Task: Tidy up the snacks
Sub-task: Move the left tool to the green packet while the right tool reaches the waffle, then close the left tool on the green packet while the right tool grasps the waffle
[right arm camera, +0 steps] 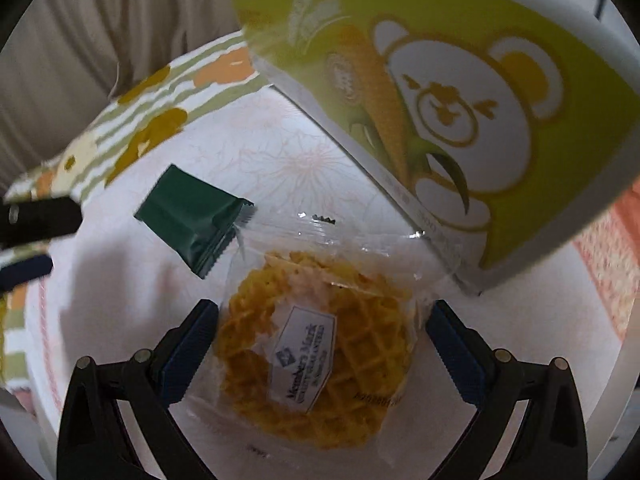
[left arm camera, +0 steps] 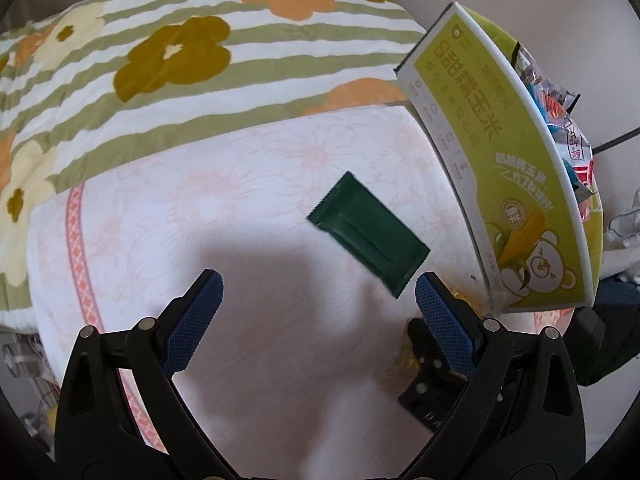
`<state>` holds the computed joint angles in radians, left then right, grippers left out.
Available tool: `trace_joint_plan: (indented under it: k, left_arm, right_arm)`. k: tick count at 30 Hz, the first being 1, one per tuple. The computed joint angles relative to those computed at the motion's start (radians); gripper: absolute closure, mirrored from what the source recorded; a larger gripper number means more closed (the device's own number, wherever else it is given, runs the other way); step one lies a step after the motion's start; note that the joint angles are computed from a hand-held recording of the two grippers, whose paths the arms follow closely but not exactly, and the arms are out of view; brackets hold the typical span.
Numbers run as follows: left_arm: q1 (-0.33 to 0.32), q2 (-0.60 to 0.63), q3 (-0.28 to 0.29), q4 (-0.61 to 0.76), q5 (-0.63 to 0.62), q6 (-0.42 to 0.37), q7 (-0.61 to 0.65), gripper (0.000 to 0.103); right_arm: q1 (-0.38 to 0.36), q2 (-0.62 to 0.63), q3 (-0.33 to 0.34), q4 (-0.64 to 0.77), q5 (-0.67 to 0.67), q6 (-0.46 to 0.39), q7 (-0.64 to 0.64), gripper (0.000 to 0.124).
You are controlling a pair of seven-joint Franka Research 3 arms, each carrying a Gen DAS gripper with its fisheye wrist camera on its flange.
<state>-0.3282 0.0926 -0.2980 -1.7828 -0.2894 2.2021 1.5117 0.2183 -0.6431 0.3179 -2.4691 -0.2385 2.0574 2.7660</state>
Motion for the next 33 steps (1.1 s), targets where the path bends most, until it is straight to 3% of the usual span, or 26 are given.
trace_joint_plan:
  k: [7,14,19,26,33]
  left_arm:
    - [-0.045,0.081,-0.017,0.077,0.113,0.0,-0.14,0.006]
    - [-0.096,0.174,-0.026,0.156,0.233,0.006,-0.294,0.006]
    - [-0.145,0.23,-0.013,0.222,0.385,-0.049,-0.368,0.006]
    - [-0.135,0.183,-0.014,0.176,0.432,-0.127,-0.364,0.006]
    - [-0.122,0.193,-0.02,0.189,0.426,-0.11,-0.333,0.007]
  right_arm:
    - [0.033,-0.069,-0.021,-0.049,0.03,0.02,-0.094,0.041]
    - [0.053,-0.16,-0.024,-0.11,0.091,0.044,-0.185,0.043]
    - [0.049,-0.203,-0.033,-0.144,0.136,0.069,-0.236,0.043]
    - [0.03,-0.223,-0.049,-0.165,0.182,0.1,-0.312,0.043]
    - [0.011,-0.225,-0.055,-0.17,0.219,0.126,-0.361,0.043]
